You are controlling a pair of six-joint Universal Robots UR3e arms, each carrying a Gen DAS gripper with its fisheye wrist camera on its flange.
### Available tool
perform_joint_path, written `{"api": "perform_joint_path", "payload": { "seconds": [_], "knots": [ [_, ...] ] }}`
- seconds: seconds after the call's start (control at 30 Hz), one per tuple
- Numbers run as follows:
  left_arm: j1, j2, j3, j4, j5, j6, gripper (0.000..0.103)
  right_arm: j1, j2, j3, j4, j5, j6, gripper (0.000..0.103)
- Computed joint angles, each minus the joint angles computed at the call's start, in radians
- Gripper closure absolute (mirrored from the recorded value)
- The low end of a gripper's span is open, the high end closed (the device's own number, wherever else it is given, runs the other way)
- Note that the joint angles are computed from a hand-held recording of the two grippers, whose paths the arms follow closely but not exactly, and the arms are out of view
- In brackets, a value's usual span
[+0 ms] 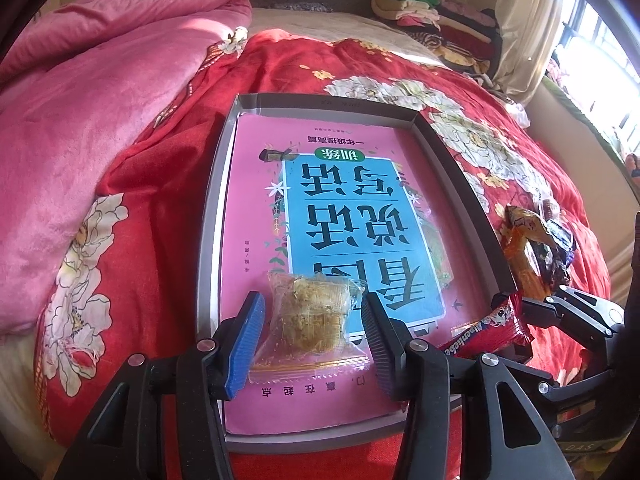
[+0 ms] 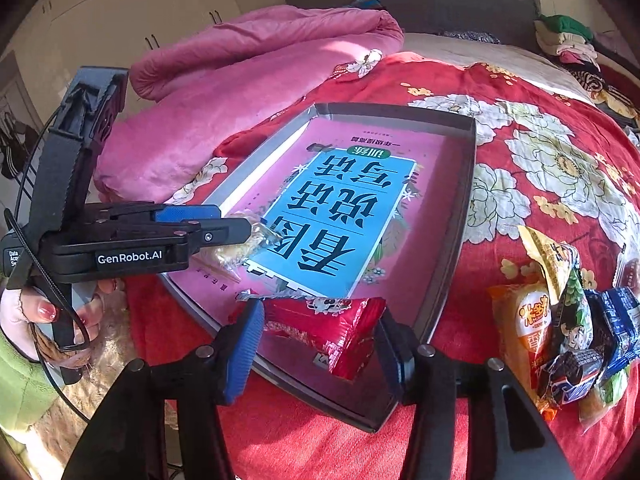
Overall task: Organize snacks
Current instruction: 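Release the pastry bag onto the tray while the right tool releases the red packet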
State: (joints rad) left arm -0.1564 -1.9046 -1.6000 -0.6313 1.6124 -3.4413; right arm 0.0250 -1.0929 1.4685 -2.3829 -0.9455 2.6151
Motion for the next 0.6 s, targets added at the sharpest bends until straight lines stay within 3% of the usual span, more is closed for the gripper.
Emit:
{"api": "perform_joint_path", "payload": {
  "seconds": [0.13,0.6],
  "knots": [
    [-0.001,0.010,-0.009,0.015,0.004,0.004,0.046,-0.003,-0.013,0.020,-0.042,-0.008,0.013,0.040],
    [-0.017,0.036,-0.019,0.057,0.022,-0.003,0.038,-0.066,-0.069,0.065,-0.077,0.033,0.031,0.038]
  ]
}}
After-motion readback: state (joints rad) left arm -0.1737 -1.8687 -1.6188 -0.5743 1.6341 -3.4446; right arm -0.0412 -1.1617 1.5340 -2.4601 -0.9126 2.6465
